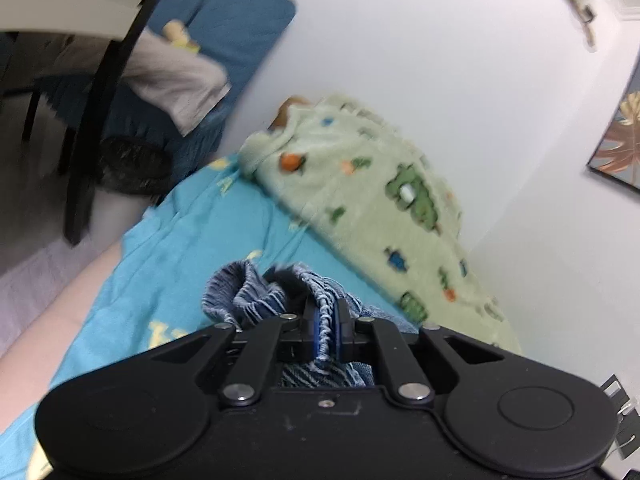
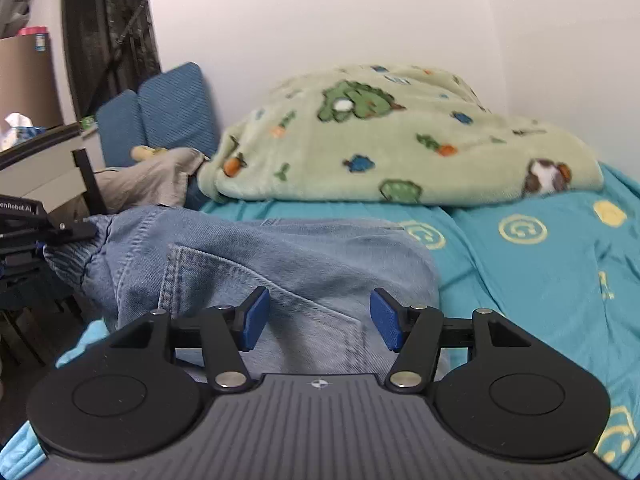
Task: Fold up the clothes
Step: 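Lift the folded jeans by the waistband with the left tool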
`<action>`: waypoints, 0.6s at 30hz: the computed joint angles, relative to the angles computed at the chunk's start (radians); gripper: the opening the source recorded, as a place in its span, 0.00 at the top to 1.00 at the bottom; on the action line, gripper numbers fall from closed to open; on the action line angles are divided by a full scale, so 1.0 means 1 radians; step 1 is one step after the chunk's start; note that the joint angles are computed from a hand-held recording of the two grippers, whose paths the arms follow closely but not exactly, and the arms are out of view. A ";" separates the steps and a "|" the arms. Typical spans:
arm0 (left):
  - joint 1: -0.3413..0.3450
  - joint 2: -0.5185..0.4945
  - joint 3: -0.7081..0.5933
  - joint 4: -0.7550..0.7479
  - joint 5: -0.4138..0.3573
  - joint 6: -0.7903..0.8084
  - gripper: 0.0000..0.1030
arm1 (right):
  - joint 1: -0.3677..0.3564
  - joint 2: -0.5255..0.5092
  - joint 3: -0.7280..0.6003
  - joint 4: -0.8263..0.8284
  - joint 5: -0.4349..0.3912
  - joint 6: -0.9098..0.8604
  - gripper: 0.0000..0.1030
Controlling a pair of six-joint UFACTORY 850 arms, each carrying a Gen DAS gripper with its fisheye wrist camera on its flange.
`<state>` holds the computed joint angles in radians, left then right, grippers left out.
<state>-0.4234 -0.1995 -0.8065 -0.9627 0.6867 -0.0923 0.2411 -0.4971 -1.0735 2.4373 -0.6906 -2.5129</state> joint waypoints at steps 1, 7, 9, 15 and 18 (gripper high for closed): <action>0.005 -0.007 -0.003 -0.034 -0.029 0.022 0.94 | 0.002 -0.001 -0.001 -0.007 0.005 -0.001 0.42; 0.007 -0.051 -0.008 -0.105 -0.081 0.029 0.90 | 0.016 -0.044 -0.059 -0.132 0.138 0.099 0.42; 0.003 -0.033 0.007 -0.100 -0.096 -0.009 0.83 | 0.018 -0.048 -0.060 -0.132 0.143 0.093 0.42; -0.044 0.034 0.085 -0.123 -0.060 -0.173 0.43 | 0.004 -0.043 -0.058 -0.179 0.124 0.165 0.42; -0.053 0.054 0.110 -0.133 -0.086 -0.277 0.23 | -0.001 -0.041 -0.056 -0.196 0.115 0.200 0.42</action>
<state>-0.4763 -0.1454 -0.6963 -1.0954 0.6006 -0.3694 0.2405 -0.5383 -1.1294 2.2413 -0.5760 -2.3130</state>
